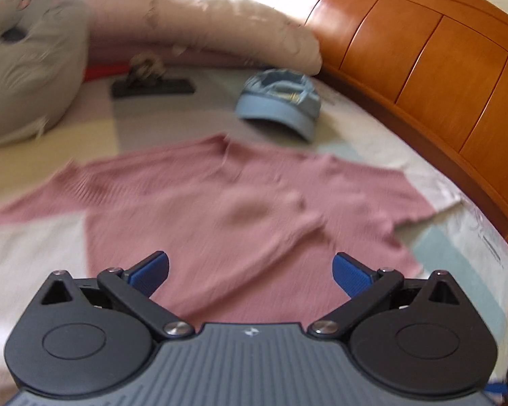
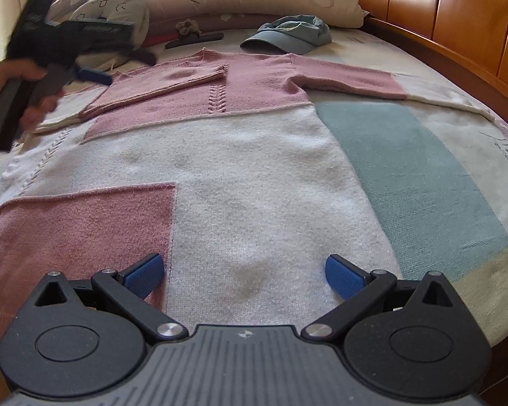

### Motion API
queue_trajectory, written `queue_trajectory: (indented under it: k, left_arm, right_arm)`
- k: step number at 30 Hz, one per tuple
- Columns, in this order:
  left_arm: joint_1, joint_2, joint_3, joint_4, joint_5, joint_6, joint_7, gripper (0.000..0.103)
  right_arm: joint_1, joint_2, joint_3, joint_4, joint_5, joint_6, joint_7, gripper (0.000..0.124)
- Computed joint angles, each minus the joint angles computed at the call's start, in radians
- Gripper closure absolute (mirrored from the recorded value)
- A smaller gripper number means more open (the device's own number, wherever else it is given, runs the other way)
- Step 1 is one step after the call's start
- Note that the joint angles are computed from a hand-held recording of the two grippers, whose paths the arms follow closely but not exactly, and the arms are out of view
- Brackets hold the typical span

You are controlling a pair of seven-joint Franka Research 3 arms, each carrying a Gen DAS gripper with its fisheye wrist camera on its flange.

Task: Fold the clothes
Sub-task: 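Withdraw the open left gripper from the folded sleeve over the sweater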

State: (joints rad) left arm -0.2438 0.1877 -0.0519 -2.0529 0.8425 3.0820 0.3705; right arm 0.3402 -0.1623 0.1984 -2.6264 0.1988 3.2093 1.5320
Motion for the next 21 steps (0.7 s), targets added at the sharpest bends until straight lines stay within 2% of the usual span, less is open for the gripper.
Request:
queue_trajectory:
  k: [2,6,9,11,14,15,17,21]
  left_arm:
    - [0.01,0.071,-0.019,0.073,-0.048,-0.001,0.045,0.001]
    - [-0.053,0.188,0.026,0.198,-0.057,-0.014,0.086,0.001]
    - [-0.056,0.24,0.012,0.247,-0.114,-0.034,0.143,0.001]
    - [-0.076,0.247,0.03,0.255,-0.137,-0.037,0.14,0.001]
    - [-0.003,0.214,-0.062,0.222,-0.251,-0.053,0.247,0.001]
    - [0.006,0.192,-0.074,0.202,-0.276,-0.059,0.273,0.001]
    - [-0.013,0.125,-0.054,0.147,-0.27,-0.058,0.289,0.001]
    - [0.007,-0.056,-0.072,0.004,-0.27,-0.068,0.356,0.001]
  right_arm:
    - [0.016,0.001,-0.015,0.0,0.006,0.0,-0.009,0.021]
    - [0.063,-0.002,-0.059,0.002,0.033,-0.01,-0.046,0.021]
    - [0.139,-0.003,-0.127,-0.002,0.084,-0.001,-0.107,0.021]
    - [0.177,-0.003,-0.158,-0.009,0.115,0.018,-0.141,0.021]
    - [0.228,-0.003,-0.201,-0.016,0.15,0.038,-0.173,0.021]
    - [0.223,-0.002,-0.196,-0.016,0.153,0.04,-0.176,0.021]
    - [0.202,-0.002,-0.173,-0.016,0.154,0.039,-0.174,0.021]
    - [0.092,-0.001,-0.072,-0.001,0.121,0.006,-0.135,0.021]
